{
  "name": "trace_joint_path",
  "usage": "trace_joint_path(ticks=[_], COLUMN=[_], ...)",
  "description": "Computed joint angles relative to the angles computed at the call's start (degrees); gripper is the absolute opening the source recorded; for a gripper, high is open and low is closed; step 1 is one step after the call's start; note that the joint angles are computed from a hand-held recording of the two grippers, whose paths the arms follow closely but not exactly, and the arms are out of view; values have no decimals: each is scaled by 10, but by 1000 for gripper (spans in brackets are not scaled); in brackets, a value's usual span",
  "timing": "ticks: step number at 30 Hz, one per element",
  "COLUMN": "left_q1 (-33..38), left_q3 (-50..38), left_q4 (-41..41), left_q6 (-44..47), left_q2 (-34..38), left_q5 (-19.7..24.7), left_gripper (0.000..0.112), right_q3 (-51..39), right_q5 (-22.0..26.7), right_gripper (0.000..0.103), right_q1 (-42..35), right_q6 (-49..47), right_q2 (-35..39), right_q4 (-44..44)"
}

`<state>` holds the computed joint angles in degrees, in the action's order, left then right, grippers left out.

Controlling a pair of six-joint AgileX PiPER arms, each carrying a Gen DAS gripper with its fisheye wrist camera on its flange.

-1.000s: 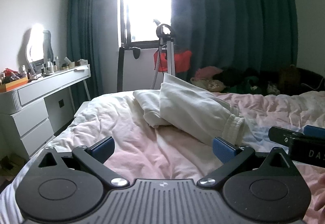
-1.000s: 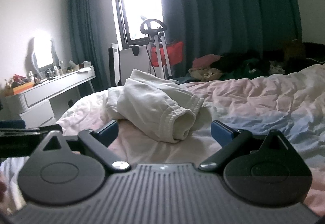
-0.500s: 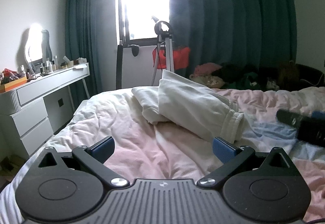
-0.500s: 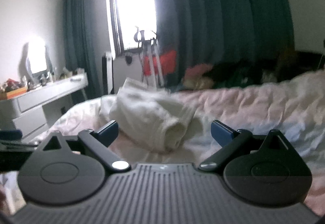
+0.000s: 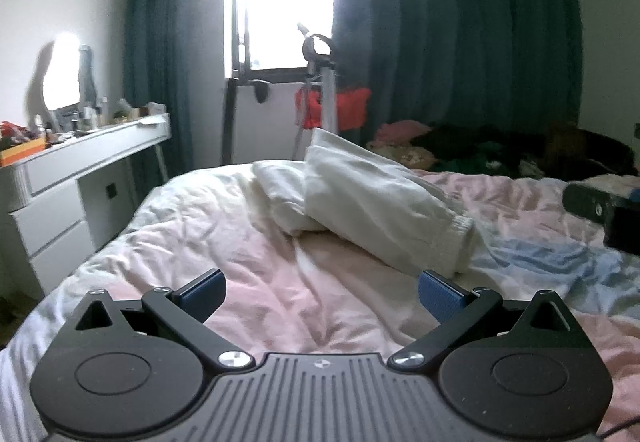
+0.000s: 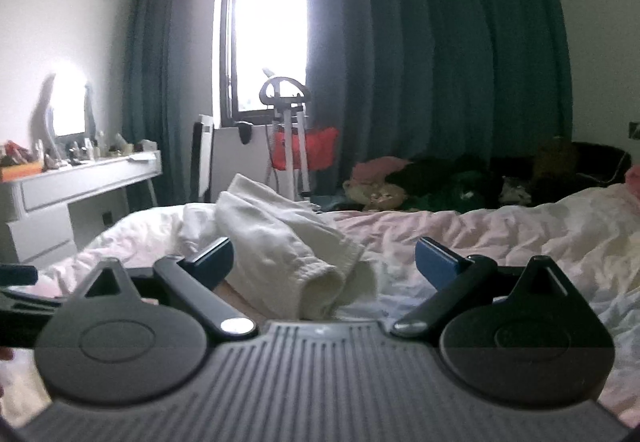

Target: Fold clothes

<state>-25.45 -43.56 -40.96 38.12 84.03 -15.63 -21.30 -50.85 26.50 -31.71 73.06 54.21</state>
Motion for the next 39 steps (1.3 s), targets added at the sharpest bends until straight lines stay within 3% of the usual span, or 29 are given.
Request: trace_joint_path(ticks=[6, 10, 15, 17, 20, 24, 33, 37, 39], left_q1=[-19, -43, -77, -88, -103, -125, -152, -165, -167], left_q3=[-4, -22, -83, -111, -167, -251, -487, -679, -772], left_q4=[-9, -45, -91, -93, -117, -124, -202, -379, -429], left_q6=[1, 48, 132, 155, 204, 260, 400, 617, 686], left_q2=[20, 56, 133, 168, 230, 313, 486, 594, 646], left_q5=[-6, -12, -35, -46, -62, -103, -139, -160, -177], left_gripper=[103, 103, 103, 103, 103, 103, 99, 80, 40], right_q3=[0, 15, 30, 32, 33, 30, 17, 0, -11], right_q5=[24, 95, 177, 214, 232, 236, 194, 172, 160], right_gripper=[103, 103, 103, 103, 103, 103, 92, 92, 92], right_q1=[0, -56, -168, -224, -270, -316, -431, -452, -449], right_q6=[-64, -45, 114, 221, 338, 456, 669, 711, 698], right_q2=[-67, -119, -134, -127, -117, -98, -15, 41, 72], right_q4=[60, 23, -124, -234, -338, -426, -605, -644, -636])
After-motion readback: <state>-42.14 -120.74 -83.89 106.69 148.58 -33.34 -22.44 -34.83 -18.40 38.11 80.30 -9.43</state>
